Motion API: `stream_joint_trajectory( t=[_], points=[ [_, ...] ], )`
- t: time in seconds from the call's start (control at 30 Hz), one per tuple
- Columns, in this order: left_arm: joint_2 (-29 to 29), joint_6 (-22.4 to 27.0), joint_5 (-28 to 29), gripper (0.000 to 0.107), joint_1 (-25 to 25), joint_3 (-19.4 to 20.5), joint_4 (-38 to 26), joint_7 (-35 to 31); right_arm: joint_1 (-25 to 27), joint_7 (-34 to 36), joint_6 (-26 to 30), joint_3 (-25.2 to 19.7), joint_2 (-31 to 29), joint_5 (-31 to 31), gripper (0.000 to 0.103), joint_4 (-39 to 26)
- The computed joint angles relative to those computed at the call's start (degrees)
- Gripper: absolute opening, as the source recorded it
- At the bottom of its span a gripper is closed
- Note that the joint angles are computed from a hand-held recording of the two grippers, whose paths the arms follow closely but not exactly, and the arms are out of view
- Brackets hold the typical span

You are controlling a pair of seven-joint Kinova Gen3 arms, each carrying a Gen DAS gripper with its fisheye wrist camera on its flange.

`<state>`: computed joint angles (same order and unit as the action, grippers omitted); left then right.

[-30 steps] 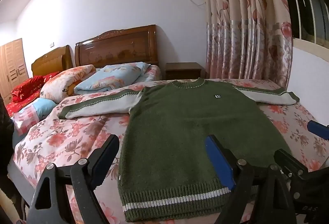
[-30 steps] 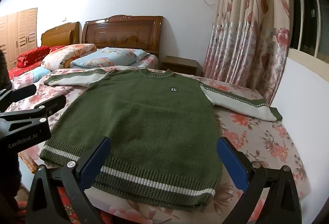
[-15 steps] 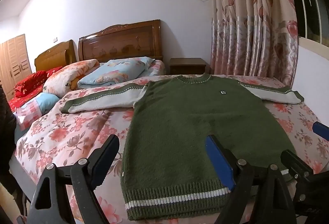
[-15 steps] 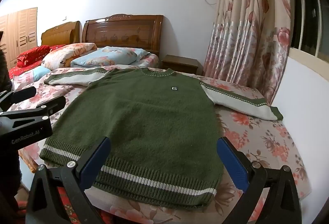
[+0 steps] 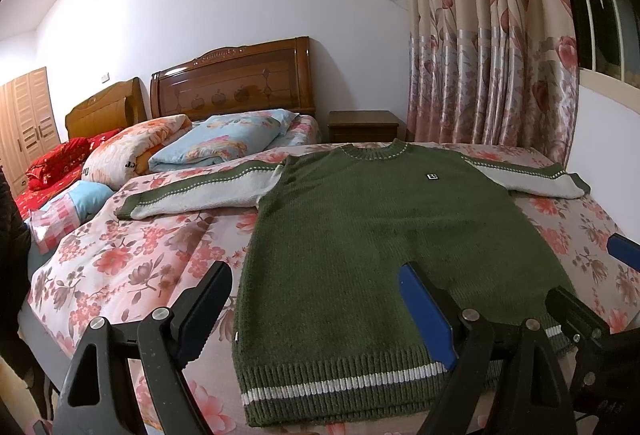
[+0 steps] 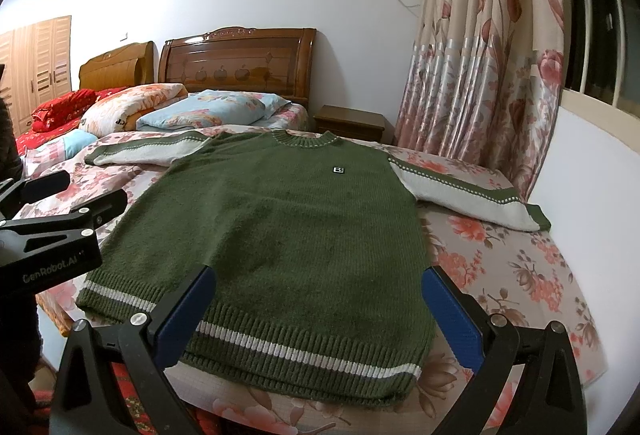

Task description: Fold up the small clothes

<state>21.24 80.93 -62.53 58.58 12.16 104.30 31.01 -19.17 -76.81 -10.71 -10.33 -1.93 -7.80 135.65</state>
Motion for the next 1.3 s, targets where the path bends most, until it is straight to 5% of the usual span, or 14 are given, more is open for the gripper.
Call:
stream_joint_trajectory(
  t=[0.57,1.3],
  points=[
    [0.0,0.0,0.1,0.087,0.0,0.0,-0.2,-0.2,0.0,-5.3,-0.1,1.6,0.6,5.1,0.103,-0.3],
    [0.3,-0.7,0.3,0.087,0.1,-0.2,-0.4,-0.4,0.5,-4.3,-0.2,1.4,0.8,3.7,0.103,-0.2]
  ],
)
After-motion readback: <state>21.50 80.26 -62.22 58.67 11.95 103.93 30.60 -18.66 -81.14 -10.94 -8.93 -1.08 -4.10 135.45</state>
